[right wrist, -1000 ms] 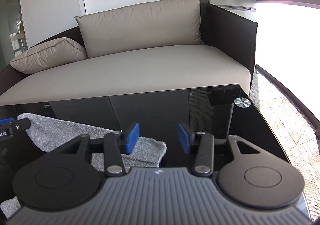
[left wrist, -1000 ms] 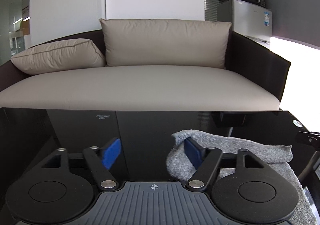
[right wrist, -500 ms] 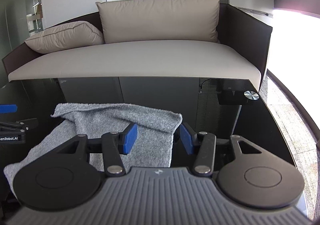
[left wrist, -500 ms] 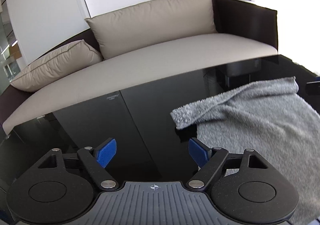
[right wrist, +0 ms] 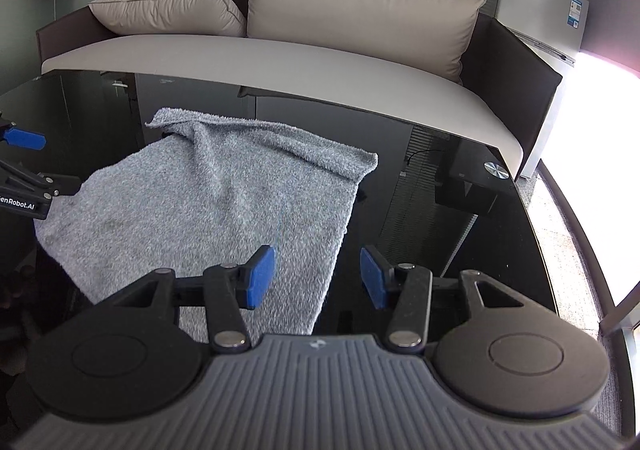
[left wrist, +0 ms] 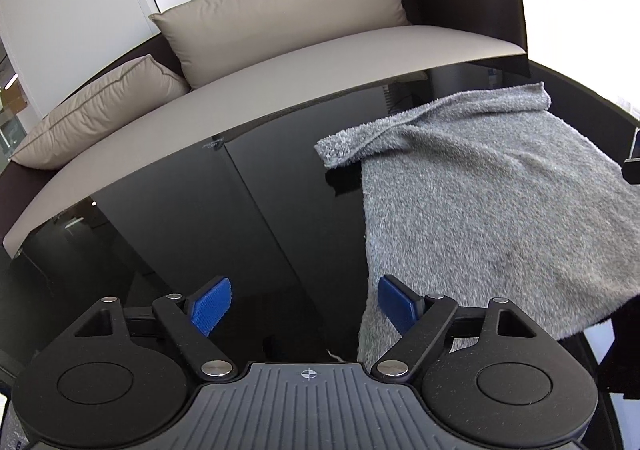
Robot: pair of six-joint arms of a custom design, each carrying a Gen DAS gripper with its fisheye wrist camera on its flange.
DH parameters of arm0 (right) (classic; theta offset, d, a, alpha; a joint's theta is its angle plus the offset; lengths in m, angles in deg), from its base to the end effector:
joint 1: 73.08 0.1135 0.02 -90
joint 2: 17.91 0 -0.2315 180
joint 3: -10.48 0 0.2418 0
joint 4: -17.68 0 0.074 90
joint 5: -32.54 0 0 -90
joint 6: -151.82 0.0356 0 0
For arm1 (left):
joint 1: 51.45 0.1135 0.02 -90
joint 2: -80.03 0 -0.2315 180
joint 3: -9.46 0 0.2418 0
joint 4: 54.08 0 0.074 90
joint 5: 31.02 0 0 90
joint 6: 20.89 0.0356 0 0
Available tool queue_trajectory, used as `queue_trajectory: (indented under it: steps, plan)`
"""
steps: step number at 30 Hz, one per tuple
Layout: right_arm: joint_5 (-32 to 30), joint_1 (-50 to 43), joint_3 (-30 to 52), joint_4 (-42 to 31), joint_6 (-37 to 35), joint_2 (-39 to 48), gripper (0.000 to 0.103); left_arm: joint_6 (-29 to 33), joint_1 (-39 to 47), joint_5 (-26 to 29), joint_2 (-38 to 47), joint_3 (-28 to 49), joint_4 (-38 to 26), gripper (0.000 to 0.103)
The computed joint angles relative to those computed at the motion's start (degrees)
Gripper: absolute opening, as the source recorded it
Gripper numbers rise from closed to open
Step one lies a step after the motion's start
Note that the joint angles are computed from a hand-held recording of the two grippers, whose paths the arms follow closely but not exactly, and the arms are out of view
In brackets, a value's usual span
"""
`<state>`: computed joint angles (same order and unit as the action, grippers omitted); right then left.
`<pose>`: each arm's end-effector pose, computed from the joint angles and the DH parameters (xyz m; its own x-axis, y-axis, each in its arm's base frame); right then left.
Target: Fold towel
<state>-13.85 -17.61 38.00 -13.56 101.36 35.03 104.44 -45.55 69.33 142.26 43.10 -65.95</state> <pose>0.1074 0.1127 0.1111 -0.6081 -0.0707 -0.7907 0.0072 0.9955 -0.0945 0.2070 0.0150 0.1319 -0.5065 0.5196 -0.6882 0.4017 0.8483 0.3449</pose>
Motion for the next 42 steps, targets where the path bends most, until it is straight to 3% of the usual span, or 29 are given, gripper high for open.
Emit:
queue_trajectory:
  steps: [8, 13, 17, 26, 32, 39, 42]
  plan:
    - [6.9, 10.3, 5.6, -7.8, 8.0, 13.6, 0.050, 3.8, 0.2, -1.4, -12.7, -7.0, -3.1, 0.077]
    - [9.2, 15.3, 8.5, -14.0, 13.6, 17.6, 0.050, 5.3, 1.8, -0.3, -19.1, -8.9, -7.1, 0.077]
    - [9.2, 18.4, 8.8, -17.9, 18.1, 16.9, 0.050, 7.2, 4.5, 2.0, -23.7, -9.6, -11.5, 0.077]
    - [6.6, 22.5, 7.4, -25.0, 21.3, 8.6, 0.050, 15.0, 13.5, 9.0, -38.7, -9.7, -29.5, 0.077]
    - [6.1, 19.8, 6.1, -23.0, 17.3, 6.3, 0.050, 18.6, 18.6, 13.1, -37.3, -8.8, -30.5, 0.077]
    - [6.1, 21.5, 5.7, -24.3, 18.9, 5.5, 0.050, 18.9, 20.9, 15.1, -33.3, -7.1, -30.1, 0.077]
    - [6.5, 20.5, 4.7, -23.7, 20.0, 4.2, 0.061, 16.1, 20.6, 15.4, -26.4, -4.9, -27.1, 0.078]
